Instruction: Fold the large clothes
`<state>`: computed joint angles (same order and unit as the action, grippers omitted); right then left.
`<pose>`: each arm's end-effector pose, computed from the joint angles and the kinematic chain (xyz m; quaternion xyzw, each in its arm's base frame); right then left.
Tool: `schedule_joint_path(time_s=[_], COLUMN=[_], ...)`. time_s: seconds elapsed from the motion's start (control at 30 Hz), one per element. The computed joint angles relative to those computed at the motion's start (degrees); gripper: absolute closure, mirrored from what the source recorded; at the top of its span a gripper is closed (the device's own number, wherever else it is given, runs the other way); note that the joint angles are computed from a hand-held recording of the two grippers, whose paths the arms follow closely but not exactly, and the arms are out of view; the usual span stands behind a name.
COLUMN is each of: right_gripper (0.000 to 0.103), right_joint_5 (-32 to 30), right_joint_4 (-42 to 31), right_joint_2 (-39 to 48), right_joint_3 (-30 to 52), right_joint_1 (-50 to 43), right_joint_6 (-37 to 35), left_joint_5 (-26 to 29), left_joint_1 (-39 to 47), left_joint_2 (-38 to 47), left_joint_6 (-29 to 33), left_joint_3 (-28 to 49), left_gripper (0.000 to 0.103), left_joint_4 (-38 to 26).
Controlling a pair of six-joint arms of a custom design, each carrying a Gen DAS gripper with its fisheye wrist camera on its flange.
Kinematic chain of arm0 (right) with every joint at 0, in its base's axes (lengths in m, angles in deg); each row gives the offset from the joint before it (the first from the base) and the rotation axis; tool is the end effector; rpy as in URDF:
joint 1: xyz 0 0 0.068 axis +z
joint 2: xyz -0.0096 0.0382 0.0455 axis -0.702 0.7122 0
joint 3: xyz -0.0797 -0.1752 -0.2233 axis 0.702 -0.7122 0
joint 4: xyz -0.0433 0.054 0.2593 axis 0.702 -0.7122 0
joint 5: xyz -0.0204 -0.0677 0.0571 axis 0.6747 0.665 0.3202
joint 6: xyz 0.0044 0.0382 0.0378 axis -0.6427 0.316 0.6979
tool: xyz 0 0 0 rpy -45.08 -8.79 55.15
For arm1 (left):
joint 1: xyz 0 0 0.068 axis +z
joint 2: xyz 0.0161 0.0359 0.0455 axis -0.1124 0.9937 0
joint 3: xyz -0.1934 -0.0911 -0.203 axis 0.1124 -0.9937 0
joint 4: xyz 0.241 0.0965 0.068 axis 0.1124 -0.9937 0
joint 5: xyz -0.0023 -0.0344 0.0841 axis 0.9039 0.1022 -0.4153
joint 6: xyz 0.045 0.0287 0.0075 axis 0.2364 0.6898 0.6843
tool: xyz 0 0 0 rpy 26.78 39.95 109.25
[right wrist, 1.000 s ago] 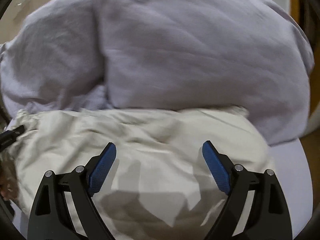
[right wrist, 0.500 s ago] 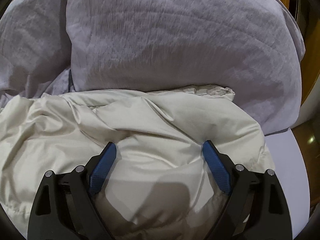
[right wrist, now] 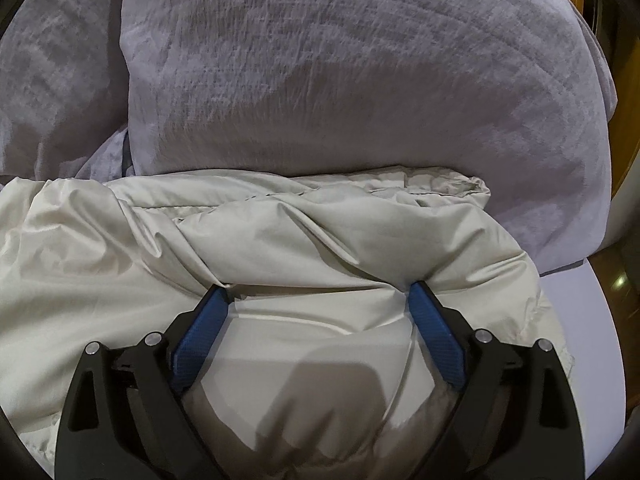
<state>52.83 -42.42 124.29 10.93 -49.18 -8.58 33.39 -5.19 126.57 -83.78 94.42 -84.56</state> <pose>0.2449 -0.0259 0.1987 0.1154 0.9204 -0.0800 0.3650 0.2939 0.0113 0.2363 -0.0349 0.9408 0.0674 0.3304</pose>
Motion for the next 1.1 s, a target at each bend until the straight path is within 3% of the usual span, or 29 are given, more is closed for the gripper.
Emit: schedule_joint_path(time_s=[0.1,0.43,0.67,0.77,0.93,1.1], right_gripper=[0.01,0.01,0.01,0.01,0.01,0.01], right_joint_5=[-0.3,-1.6,-10.9,-17.6,-23.5,-27.5], right_joint_4=[-2.4,-17.0,-26.5,-27.2,-25.5,-23.5], right_joint_2=[0.9,-14.3,-22.0,-20.0,-19.1,-16.1], right_joint_3=[1.6,1.7,-0.6,-2.6,-6.7,-8.5], right_joint_1=[-0.2,-5.7,-20.1,-25.8,-30.3,-34.0], right_joint_6=[0.4,2.0,2.5,2.5,3.7,3.3], left_joint_5=[0.0,6.1,15.2,19.3,25.2,27.4], left_joint_1=[0.2,4.6,19.0,26.6,37.6,39.7], left_joint_2=[0.1,-13.7,-23.0,-24.1,-23.4,-21.8], left_joint_6=[0.2,3.2,12.8,17.4,25.4,26.1], left_joint_3=[2.0,3.6,2.8,2.5,1.3,-0.4], left_gripper=[0.013,0.014,0.014,0.014,0.014,0.014], left_joint_4=[-3.7,-18.1,-28.0,-31.3,-36.0,-37.0])
